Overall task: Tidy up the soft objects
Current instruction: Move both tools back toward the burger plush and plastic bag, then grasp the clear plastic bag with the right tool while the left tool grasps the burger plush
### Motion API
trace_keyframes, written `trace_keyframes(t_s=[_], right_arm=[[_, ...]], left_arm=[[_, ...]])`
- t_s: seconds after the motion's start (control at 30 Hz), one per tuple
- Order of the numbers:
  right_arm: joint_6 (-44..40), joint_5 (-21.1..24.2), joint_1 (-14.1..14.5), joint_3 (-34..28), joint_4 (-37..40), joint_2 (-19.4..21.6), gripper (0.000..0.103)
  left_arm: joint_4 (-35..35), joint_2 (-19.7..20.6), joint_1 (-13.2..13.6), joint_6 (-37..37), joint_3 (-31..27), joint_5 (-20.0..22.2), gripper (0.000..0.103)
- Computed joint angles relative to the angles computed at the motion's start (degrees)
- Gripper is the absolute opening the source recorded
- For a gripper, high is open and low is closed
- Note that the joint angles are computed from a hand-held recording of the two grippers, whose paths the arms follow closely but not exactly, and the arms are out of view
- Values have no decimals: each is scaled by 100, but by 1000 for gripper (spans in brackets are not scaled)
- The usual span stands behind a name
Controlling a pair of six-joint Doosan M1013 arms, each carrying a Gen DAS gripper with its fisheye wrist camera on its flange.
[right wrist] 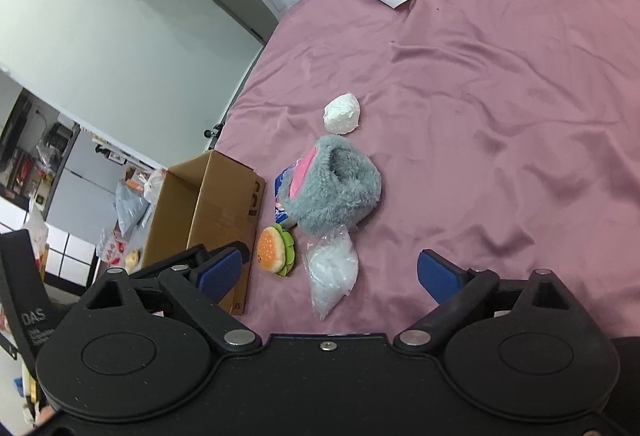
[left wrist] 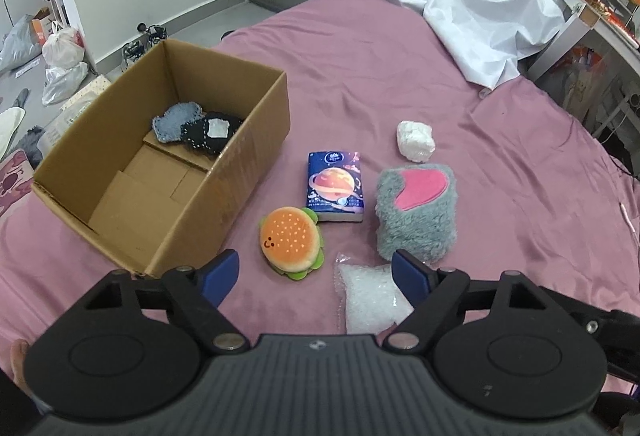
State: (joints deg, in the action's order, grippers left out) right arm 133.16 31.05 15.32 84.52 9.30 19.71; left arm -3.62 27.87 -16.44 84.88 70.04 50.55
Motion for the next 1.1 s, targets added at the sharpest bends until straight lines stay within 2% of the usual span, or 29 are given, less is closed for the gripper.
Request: trace_keyframes(t_s=[0.33,0.57,0.77,1.0,1.1], right_arm=[[12,182,-25,-136,305,206,94],[-166,291,-51,-236,669,358,88],[-206,531,-63,-379,815,511,77],[-179,787,-102,-551,940,696,74],[-164,856,-105,-601,983,758,74]], left_arm=[[43,209,-14,-69,-84,129,75],[103,291,5,-243,-109,164,68],[100,367,17,-415,-143,161,67],[256,455,-4,-820,-215,28,67],[321,537,8,-1135,-309,124,67]])
